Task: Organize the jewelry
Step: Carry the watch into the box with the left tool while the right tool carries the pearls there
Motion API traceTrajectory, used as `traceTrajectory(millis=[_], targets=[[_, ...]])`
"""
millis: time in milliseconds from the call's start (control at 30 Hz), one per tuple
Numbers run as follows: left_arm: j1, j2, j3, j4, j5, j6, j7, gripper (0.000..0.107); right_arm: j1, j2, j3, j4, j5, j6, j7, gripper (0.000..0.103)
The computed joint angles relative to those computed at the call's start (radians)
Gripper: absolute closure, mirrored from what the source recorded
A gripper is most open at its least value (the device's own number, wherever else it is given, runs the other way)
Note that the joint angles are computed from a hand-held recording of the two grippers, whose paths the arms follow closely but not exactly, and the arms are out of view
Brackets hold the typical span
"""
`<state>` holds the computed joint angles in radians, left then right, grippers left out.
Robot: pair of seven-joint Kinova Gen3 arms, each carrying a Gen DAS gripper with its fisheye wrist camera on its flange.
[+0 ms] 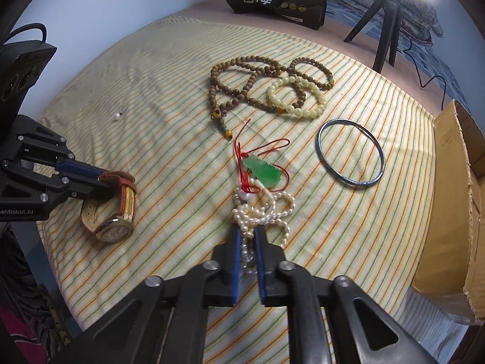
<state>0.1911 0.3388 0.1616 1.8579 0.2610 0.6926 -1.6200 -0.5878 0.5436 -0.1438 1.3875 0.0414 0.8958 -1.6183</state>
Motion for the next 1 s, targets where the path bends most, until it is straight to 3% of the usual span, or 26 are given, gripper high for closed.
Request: traceTrajectory(millis=[600, 1000], targets=[[-0.026, -0.107, 0.003, 0.038, 0.061, -0.065, -0.047, 0.100, 0.028, -0.166, 0.008, 0.084, 0.012, -0.095, -0.096, 0.099], [0.014, -0.117, 0.011, -0.064, 0.067, -0.075, -0.002, 0.100, 0.062, -0.279, 0.034, 0.140, 0.076, -0.199, -0.209, 0.099]])
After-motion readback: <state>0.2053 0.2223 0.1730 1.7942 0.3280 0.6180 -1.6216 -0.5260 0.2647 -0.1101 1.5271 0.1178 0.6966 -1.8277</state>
